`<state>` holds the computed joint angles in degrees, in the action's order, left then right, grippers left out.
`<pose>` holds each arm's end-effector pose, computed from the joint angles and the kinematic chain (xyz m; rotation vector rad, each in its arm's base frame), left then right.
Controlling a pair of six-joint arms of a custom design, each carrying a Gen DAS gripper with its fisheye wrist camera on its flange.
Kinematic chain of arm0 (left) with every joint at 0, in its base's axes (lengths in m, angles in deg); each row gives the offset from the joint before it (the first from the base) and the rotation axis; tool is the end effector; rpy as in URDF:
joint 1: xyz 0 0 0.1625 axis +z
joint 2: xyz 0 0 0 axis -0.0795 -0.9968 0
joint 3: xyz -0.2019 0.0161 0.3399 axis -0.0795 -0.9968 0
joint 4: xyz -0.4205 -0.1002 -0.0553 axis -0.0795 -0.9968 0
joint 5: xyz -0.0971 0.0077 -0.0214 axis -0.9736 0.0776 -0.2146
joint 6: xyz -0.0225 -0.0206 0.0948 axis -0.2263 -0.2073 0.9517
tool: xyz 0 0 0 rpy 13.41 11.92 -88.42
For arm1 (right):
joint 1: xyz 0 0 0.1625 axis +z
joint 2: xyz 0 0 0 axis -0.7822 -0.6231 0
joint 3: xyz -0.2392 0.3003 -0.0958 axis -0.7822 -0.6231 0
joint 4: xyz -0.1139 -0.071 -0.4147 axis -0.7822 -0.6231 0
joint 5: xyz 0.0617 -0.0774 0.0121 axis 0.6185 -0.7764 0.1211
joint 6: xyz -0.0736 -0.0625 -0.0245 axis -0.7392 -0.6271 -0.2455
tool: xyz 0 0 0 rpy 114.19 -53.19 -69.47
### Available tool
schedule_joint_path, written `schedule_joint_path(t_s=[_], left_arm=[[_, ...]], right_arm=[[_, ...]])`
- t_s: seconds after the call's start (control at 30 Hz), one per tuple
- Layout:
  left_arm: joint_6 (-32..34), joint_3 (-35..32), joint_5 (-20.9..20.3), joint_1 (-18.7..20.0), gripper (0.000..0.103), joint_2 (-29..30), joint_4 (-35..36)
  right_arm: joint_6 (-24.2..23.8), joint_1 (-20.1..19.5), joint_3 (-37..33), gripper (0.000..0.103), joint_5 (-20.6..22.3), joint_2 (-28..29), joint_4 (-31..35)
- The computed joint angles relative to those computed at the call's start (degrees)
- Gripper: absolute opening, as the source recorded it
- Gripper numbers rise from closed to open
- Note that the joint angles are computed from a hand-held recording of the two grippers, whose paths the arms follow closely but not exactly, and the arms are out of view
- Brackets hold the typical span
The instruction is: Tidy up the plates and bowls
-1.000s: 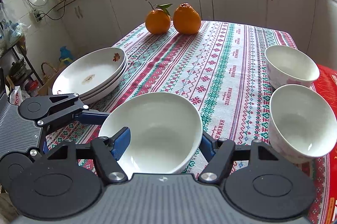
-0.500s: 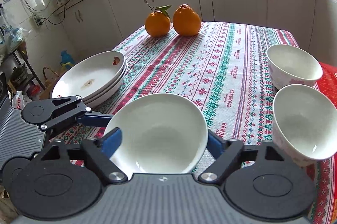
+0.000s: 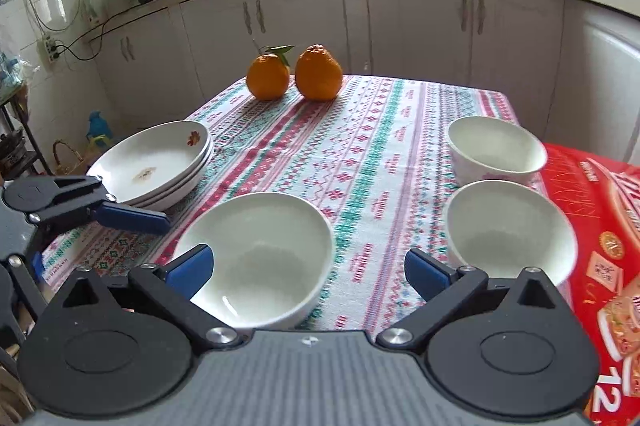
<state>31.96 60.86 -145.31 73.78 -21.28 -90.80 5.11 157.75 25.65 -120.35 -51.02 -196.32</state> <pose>-0.0121 -0.5117 0.2385 1.0523 2.3459 -0.8348 0.2823 -0.5886 0.0107 1.0779 -2.4421 0.7557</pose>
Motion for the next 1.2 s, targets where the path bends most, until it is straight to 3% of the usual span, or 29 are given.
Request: schedule_joint_path(t_s=[0.23, 0.47, 0.83, 1.2], left_arm=[[0.13, -4.44, -0.62, -1.12, 0.095, 1.99, 4.05], [1.0, -13.07, -1.8, -1.48, 0.096, 10.37, 5.8], [-1.63, -27.71, -3.91, -0.31, 0.095, 22.75, 13.0], [-3.91, -37.22, -2.3, 0.28, 0.085, 30.59, 19.39]], right_arm=[[-4.0, -1.02, 2.73, 0.103, -4.77, -1.06, -10.25], [-6.4, -3.17, 2.31, 0.103, -7.7, -0.43, -14.75], [-8.44, -6.61, 0.05, 0.103, -4.72, 0.6, -13.65], [-11.28, -7.99, -2.06, 0.101, -1.41, 1.46, -10.98]])
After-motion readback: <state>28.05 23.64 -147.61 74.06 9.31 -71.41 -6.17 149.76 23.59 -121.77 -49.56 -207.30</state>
